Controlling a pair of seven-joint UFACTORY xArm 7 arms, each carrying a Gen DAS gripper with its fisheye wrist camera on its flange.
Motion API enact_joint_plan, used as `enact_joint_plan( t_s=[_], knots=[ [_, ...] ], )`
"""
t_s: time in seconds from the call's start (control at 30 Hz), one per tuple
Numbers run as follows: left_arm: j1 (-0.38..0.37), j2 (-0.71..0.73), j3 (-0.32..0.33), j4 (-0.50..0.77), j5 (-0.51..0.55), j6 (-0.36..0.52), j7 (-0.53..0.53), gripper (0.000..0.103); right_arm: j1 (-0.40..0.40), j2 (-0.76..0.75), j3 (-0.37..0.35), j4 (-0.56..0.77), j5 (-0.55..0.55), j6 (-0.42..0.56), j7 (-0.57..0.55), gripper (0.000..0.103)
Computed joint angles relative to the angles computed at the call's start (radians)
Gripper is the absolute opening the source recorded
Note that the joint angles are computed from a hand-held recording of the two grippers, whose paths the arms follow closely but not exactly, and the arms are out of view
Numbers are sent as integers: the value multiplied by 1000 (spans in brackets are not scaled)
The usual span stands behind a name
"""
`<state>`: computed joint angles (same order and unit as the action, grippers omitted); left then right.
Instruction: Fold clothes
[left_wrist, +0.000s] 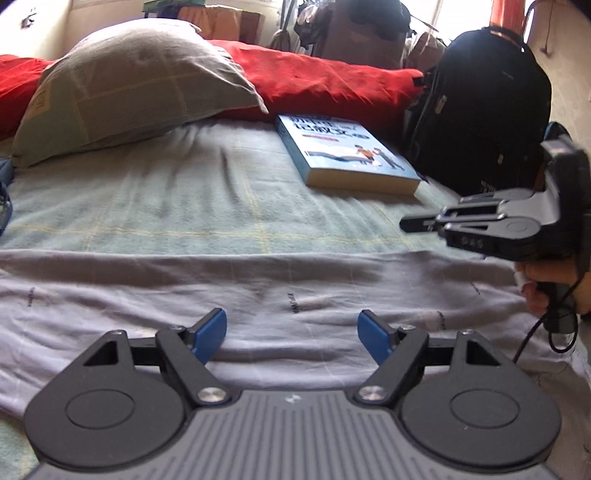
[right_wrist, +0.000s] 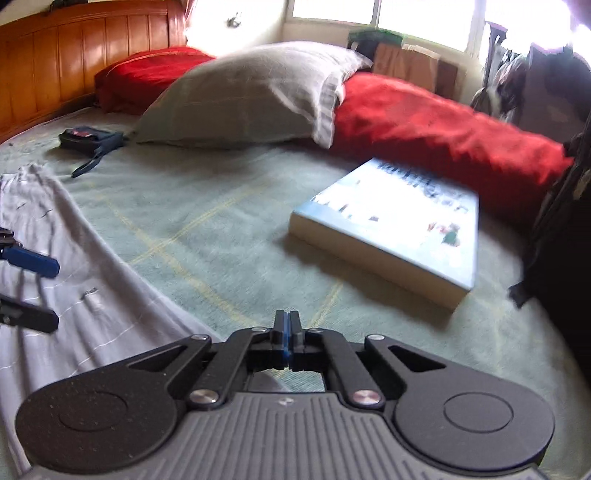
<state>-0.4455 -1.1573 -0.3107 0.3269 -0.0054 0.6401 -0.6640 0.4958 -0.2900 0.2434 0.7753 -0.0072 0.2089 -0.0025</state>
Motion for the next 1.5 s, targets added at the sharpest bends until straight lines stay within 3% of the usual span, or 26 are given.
enact_joint_plan(
  t_s=[0.13,0.27,0.43,0.57,0.7,0.8,0.87,0.93,1.03,1.13,1.2,1.3,1.5],
  knots=[
    [32,-63,-2,0,37,65,11,78,130,-2,-94,21,159,13,-140,10],
    [77,-92,13,13,52,153,19,78,190,59,-106,115,305,81,-237,12],
    [141,-128,26,28,85,290,45,78,196,171,-49,244,433,162,-303,12],
    [162,-198,61,-6,76,333,59,78,186,231,13,294,501,174,-355,12],
    [178,-243,78,-32,59,279,70,78,165,240,79,271,477,182,-328,14],
    [181,-212,81,-55,33,143,65,80,202,209,55,248,635,208,-413,15],
    [181,-175,80,-74,19,44,57,81,205,195,53,243,670,242,-441,15],
    [187,-125,78,-82,14,-3,49,81,199,184,57,246,623,258,-432,14],
    [181,-94,111,-86,4,41,58,80,186,177,52,263,585,238,-408,14],
    [151,-157,126,-99,4,95,95,80,144,197,67,270,413,129,-236,21],
    [137,-181,112,-93,10,143,119,80,120,239,70,294,285,101,-121,31],
    [122,-210,89,-91,18,188,143,80,117,291,67,313,210,85,-57,41],
    [116,-265,103,-112,1,202,160,80,132,272,75,244,-11,34,71,44]
  ],
)
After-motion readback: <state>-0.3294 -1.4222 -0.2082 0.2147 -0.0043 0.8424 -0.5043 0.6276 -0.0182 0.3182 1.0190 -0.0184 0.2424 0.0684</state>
